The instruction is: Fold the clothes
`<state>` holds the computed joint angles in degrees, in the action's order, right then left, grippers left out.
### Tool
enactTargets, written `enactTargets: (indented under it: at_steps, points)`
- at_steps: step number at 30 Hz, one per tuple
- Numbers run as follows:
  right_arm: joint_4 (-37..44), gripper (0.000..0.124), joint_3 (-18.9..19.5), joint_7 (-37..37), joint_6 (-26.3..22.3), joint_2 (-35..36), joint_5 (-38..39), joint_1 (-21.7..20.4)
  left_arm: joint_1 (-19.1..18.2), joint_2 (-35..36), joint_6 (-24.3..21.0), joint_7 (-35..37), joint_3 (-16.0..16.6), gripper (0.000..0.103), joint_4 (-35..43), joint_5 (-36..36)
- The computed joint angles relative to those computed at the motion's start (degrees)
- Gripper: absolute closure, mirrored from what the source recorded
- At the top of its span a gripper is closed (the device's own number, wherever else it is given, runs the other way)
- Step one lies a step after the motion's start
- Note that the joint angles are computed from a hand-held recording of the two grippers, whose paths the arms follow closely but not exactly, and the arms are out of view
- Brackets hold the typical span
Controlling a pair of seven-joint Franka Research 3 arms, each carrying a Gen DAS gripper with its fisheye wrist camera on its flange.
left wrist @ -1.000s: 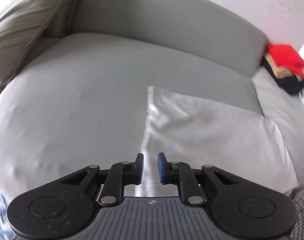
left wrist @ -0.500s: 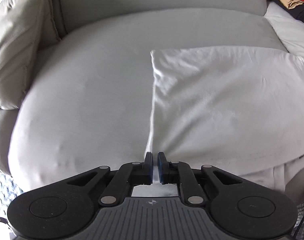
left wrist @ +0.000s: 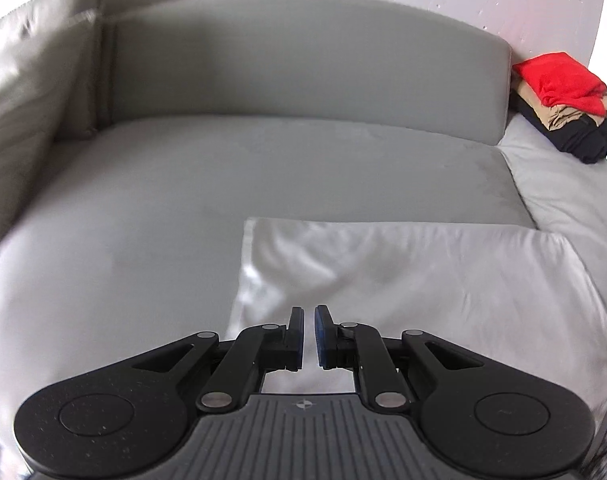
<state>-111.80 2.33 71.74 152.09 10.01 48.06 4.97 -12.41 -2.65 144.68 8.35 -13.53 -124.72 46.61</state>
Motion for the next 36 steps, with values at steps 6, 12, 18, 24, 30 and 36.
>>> enactTargets:
  at_steps: [6,12,18,24,30,36]
  points:
    - [6.81,0.11,0.54,0.35,-7.46,7.19,1.04,-0.9,-0.67,7.93,-3.7,0.84,1.44,0.091,5.82,-1.8]
    - [2.44,0.124,-5.11,18.14,5.75,5.95,-24.99,6.34,-3.77,10.35,-23.57,-3.95,2.15,0.094,11.66,-2.99]
    - [1.45,0.117,0.87,14.26,8.28,3.76,-17.04,1.25,-2.92,5.43,-13.21,-12.72,2.14,0.095,5.54,5.14]
    - [7.93,0.11,7.2,-4.51,2.09,7.62,9.14,-4.23,-0.44,8.75,6.62,-11.78,2.96,0.094,7.03,12.8]
    - [15.26,0.109,7.82,-13.18,-8.28,14.5,15.78,-3.21,-2.33,21.84,10.52,7.64,3.35,0.094,19.83,5.36]
    - [22.05,0.123,7.24,-11.37,-9.06,21.54,12.73,-1.1,-7.15,28.44,9.12,5.01,10.22,0.091,26.45,5.19]
